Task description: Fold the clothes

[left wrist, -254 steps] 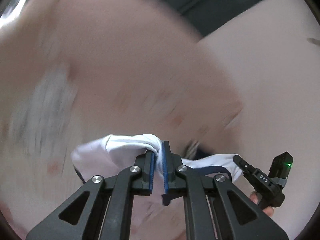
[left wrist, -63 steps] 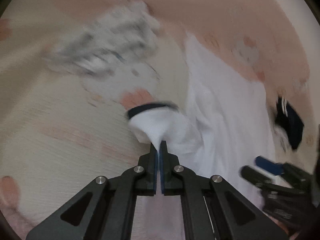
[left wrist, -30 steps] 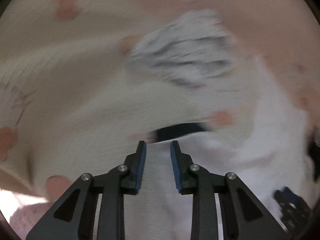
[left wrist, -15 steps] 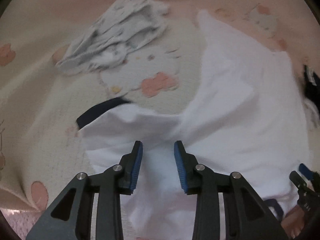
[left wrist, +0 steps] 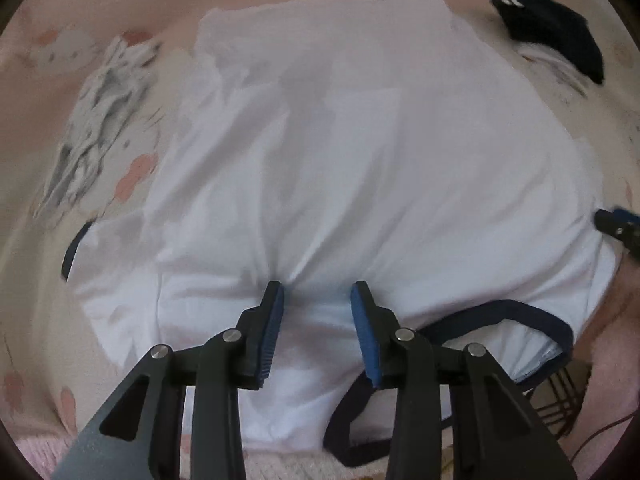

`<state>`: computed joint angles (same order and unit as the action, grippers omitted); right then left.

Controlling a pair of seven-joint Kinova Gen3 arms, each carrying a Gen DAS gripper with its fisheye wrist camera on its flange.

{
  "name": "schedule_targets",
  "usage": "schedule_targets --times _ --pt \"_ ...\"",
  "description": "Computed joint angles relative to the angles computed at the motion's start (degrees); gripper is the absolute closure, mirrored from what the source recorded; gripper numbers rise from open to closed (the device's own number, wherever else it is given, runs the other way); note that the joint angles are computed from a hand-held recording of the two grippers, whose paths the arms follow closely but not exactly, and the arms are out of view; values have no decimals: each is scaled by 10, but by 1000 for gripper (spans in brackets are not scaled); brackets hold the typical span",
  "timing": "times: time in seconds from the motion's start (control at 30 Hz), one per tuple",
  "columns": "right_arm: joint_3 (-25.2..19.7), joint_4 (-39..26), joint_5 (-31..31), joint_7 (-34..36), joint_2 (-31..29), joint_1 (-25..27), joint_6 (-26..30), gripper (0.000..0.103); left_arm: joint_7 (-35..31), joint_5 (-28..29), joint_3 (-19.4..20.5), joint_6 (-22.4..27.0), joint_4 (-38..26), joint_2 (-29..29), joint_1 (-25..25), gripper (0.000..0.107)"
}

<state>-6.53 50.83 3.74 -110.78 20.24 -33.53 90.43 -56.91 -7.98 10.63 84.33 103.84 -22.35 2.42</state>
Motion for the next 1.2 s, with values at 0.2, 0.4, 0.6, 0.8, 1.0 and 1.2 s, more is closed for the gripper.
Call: schedule_targets --times 0.2,0.4,0.6,0.8,1.0,1.2 --pt "-21 -22 8 -11 4 51 15 41 -2 87 8 -82 -17 -16 26 69" --pt "-28 -124 -21 91 77 81 99 41 -15 133 9 -181 -36 73 56 69" --pt "-64 -121 -64 128 93 104 90 61 30 128 15 -236 -19 94 82 69" --pt "-83 -106 -187 171 73 148 12 89 -48 246 -82 -296 49 33 86 69" --pt "-155 -143 -187 152 107 185 21 89 -108 283 -78 -309 34 64 86 62" --pt "-13 -59 -57 108 31 105 -6 73 -116 274 -44 -304 -3 110 89 62"
